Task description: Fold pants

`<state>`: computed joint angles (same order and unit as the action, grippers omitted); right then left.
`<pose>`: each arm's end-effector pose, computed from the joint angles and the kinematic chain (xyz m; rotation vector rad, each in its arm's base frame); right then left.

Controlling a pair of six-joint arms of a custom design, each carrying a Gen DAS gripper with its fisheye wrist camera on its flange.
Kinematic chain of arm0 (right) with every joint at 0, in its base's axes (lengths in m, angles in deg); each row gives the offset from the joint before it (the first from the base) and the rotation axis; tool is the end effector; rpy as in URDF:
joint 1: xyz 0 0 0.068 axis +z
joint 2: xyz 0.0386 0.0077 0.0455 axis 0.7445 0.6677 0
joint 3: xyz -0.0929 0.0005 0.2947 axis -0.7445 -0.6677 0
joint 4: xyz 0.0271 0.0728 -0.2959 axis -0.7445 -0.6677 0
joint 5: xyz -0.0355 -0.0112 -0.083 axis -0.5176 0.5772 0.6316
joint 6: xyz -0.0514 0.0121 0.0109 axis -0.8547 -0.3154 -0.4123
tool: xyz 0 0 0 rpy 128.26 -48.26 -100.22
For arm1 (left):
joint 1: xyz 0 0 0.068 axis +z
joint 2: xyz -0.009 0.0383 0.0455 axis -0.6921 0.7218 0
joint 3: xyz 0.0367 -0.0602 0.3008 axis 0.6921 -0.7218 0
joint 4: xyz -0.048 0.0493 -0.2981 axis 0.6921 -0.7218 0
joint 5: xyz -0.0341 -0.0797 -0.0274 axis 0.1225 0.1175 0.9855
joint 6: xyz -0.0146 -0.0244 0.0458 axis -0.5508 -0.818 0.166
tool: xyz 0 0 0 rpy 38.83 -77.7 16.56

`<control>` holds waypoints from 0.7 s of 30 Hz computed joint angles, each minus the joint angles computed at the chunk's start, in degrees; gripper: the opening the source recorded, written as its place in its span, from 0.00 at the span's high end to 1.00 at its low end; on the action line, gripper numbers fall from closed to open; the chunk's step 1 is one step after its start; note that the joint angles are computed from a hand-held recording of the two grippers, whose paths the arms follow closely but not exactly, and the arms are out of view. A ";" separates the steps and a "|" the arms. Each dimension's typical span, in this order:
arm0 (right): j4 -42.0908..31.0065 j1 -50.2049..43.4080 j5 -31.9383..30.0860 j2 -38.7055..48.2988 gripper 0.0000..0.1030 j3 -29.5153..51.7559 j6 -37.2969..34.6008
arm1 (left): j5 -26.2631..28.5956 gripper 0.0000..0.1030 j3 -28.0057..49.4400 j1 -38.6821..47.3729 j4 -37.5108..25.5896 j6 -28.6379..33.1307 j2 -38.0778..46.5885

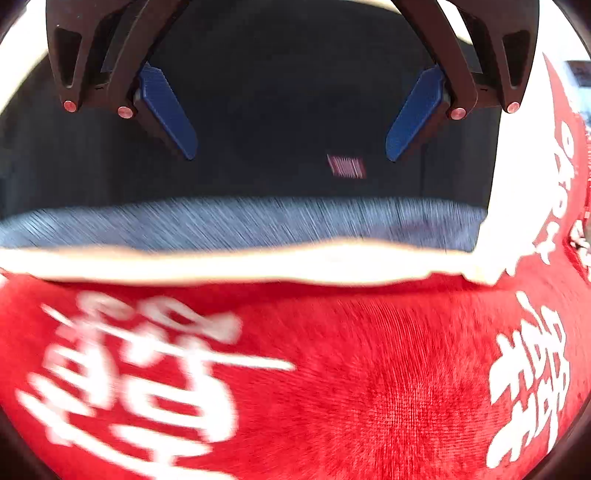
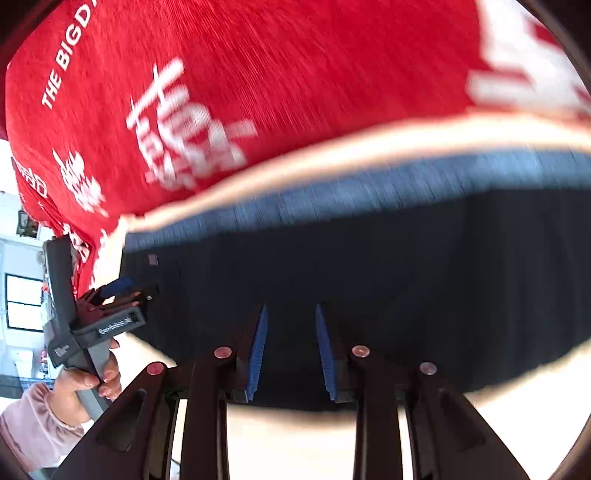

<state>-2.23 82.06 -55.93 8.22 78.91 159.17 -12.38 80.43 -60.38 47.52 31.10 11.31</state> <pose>0.2674 0.1784 0.1866 1.0518 2.5641 0.5743 0.3588 -0.1068 0.1999 1.0187 2.6597 0.0400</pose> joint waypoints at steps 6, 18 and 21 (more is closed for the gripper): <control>1.05 -5.06 -0.92 10.41 0.70 3.64 -10.29 | -5.28 0.00 7.14 -0.75 4.89 -4.56 11.08; -12.86 5.39 7.94 -23.97 0.65 -14.96 20.55 | -3.48 0.00 0.16 -11.22 -7.47 -2.97 -7.48; -30.54 19.07 15.00 -32.85 0.65 -15.85 44.00 | -1.10 0.00 -2.78 -18.22 -10.29 -8.25 -10.83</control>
